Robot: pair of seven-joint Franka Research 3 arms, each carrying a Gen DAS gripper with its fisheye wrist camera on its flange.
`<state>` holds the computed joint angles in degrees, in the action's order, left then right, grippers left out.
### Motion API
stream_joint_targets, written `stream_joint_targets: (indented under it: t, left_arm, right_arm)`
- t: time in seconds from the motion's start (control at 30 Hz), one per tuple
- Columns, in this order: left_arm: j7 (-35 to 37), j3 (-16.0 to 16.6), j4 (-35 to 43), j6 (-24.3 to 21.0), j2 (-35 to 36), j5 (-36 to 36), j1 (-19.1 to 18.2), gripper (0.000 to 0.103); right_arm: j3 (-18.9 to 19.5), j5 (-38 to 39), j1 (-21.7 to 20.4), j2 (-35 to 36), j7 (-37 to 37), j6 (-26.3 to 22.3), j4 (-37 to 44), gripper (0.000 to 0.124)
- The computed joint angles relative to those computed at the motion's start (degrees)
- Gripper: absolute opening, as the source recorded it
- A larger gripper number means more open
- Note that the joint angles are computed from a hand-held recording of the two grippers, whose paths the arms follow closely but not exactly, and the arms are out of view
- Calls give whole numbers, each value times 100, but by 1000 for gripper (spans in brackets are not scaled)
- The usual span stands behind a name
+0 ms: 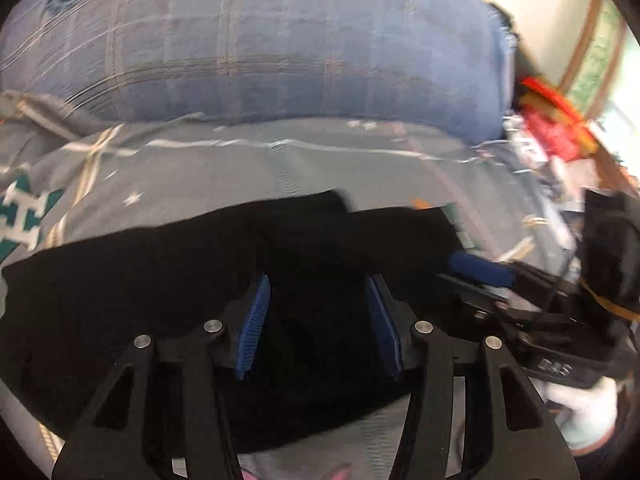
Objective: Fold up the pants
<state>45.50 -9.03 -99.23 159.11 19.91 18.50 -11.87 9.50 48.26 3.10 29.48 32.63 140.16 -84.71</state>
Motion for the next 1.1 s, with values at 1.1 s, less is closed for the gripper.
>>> stream_joint_targets:
  t: [1.1]
  left_arm:
    - [-248,-101,-1115,244,-715,-300,224,52]
  right_arm:
    - [-91,-924,801,346,502,507,479,63]
